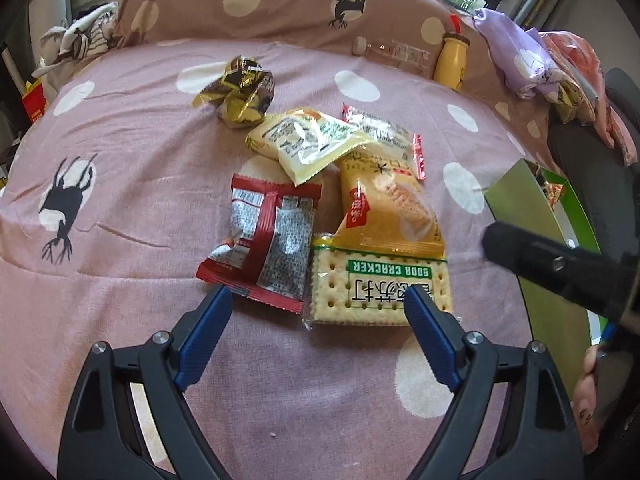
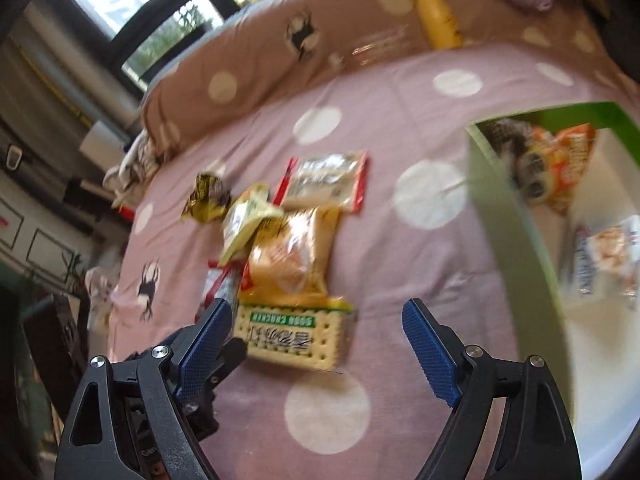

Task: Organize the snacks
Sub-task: 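Grasp the soda cracker pack with the right gripper and lift it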

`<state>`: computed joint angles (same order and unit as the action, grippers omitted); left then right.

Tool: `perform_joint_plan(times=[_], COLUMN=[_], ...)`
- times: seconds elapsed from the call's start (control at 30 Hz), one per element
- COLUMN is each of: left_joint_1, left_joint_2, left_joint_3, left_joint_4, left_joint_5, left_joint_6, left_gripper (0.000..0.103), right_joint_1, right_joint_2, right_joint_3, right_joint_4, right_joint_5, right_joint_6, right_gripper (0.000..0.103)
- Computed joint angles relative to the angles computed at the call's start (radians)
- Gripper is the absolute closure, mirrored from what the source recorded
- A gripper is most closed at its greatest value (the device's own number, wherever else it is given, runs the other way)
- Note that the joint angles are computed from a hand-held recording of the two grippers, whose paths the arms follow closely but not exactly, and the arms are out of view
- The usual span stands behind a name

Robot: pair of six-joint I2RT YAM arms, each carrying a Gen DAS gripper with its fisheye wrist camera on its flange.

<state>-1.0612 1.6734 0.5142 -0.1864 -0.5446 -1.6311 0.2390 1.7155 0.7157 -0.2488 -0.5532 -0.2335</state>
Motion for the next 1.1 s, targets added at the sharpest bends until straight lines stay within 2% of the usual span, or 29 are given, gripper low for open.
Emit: perform_joint_plan(times=[0.2,0.37,0.43,0.5,0.53,0.6,0.7,0.77,0.9,1.1], left_joint_1=[0.061,0.074,0.07,0.066,0.071,0.066,0.058,0.044,-0.006,-0.076], left_joint_2=[0.058,0.082,0.079,0.067,0.067,0.085,0.084,0.079,0.075,0.052], left_joint_3=[-0.01,-0.016,-0.021,-0.045,-0.061,-0.03,-0.015,-0.005,0.067,0.138], left_joint_4=[0.11,0.155,0.177,0.247,0.299,0.265,0.244,0.224,0.089,-0.041], left_joint_5=[0.068,0.062,0.06,0.068,0.08,0.073,0.073,0.071,0.017,-0.088], left_joint_6=[0.074,0.107,0.122,0.146,0.163,0.164,0.15,0.134,0.102,0.057], left_gripper=[0.016,0.017,0.022,0.043,0.045,0.043,0.044,0.044,0.044,0.044], right_joint_1=[0.045,0.073,0.09,0.099,0.105,0.105,0.094,0.084,0.085,0.058], right_joint_2=[0.146,0.199,0.192,0.183,0.173,0.168,0.16,0.143,0.087,-0.081], right_joint_3=[0.054,0.076,0.061,0.047,0.033,0.029,0.024,0.01,-0.027,-0.12], right_joint_4=[-0.01,-0.01,0.02,0.038,0.053,0.06,0.061,0.056,0.063,0.092], right_joint_5=[0.001,0.0,0.014,0.037,0.052,0.061,0.058,0.057,0.067,0.065], right_joint_6=[0.054,0.065,0.067,0.07,0.074,0.083,0.091,0.085,0.077,0.068], right_gripper=[0.016,0.016,0.016,0.02,0.022,0.028,0.032,0.032,0.032,0.032])
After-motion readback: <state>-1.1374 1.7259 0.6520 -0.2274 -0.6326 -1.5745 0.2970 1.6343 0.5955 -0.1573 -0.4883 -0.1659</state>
